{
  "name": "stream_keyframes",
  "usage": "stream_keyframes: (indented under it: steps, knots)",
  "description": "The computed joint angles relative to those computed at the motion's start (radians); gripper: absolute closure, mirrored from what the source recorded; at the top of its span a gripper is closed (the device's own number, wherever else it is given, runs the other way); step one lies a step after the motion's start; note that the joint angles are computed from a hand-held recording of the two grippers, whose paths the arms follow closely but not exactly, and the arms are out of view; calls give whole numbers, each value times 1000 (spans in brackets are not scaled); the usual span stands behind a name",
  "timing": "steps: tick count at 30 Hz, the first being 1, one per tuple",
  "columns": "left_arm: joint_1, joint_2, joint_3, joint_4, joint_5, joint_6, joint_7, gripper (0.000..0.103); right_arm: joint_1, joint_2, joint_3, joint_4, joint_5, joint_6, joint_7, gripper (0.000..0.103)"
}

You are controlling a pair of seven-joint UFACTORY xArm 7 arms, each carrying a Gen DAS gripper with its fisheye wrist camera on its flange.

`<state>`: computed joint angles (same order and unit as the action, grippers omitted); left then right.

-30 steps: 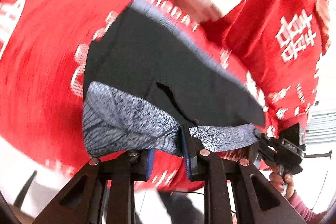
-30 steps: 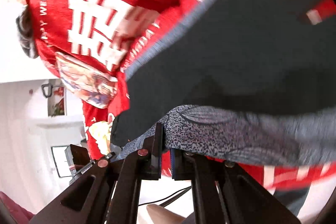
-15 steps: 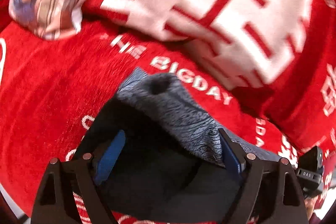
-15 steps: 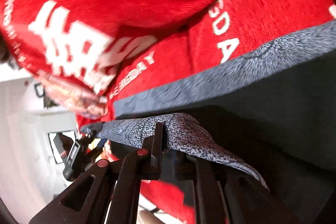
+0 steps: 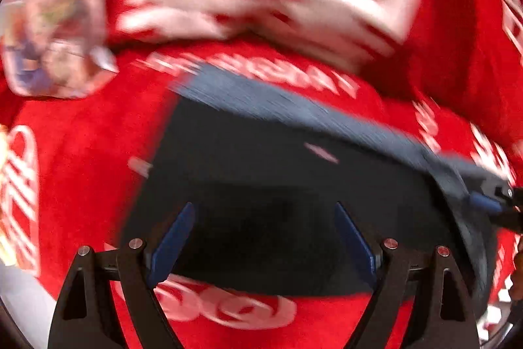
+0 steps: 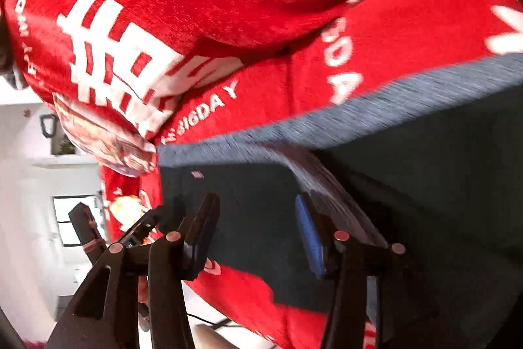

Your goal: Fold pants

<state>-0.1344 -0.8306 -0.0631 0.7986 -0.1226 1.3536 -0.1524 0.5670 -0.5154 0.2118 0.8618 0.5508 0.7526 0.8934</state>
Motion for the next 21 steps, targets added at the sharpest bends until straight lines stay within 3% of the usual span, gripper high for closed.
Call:
stream_keyframes:
  steps: [5, 9, 16, 21]
  knots:
    - [-164, -14, -94, -16, -209, 48, -66, 16, -43, -319, 32, -102, -113, 278, 184, 51]
    - [-281, 64, -177, 31, -326, 9, -118, 16, -75, -600, 49, -166, -132, 513, 361, 51]
    - [-419, 262, -251, 130, -395, -97, -166, 16, -107, -973, 79, -112, -112, 1034, 608, 51]
    - [-494, 338, -267, 158, -425, -131, -213, 16, -152, -1124, 102, -48, -24, 1285, 756, 51]
